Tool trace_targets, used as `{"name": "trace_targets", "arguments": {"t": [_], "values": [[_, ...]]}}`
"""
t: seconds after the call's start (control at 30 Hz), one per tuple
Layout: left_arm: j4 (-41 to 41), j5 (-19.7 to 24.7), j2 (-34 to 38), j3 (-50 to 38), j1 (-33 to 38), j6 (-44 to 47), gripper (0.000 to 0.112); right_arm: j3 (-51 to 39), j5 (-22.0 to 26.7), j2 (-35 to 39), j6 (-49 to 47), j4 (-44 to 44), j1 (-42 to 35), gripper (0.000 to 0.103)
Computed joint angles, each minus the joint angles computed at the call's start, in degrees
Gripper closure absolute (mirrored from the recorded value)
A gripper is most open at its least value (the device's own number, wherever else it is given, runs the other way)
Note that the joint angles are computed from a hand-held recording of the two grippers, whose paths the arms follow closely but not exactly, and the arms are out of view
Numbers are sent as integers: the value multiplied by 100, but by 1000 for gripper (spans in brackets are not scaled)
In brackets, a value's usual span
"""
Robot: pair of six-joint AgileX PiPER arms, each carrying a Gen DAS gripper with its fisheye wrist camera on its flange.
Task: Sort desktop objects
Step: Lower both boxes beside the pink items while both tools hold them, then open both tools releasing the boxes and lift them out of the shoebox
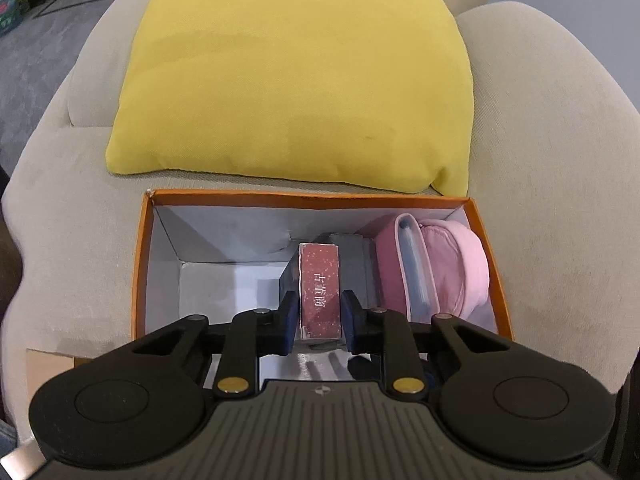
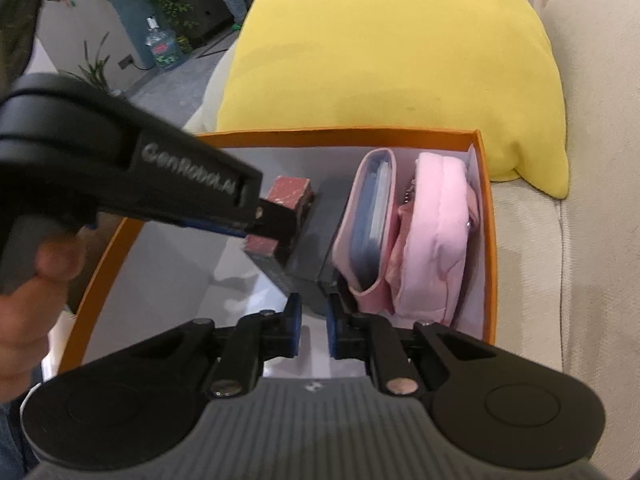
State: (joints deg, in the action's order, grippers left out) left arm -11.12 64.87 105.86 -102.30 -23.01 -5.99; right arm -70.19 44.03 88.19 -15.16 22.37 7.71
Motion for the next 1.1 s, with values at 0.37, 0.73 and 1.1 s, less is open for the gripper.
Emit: {"name": "trace_targets", "arguments": {"t": [0.37,0.73,1.1], "values": [[88,-194,-59,150,-98,119,87,-492,6,475,1153,-540,174,98],[367,-596,-620,726,-189,122,87,-99,-61,154,1107,-383,288,94],[206,-1907,-3045,2749,274,1294,86,1138,-851,-1752,1470,-913,397,49]]}}
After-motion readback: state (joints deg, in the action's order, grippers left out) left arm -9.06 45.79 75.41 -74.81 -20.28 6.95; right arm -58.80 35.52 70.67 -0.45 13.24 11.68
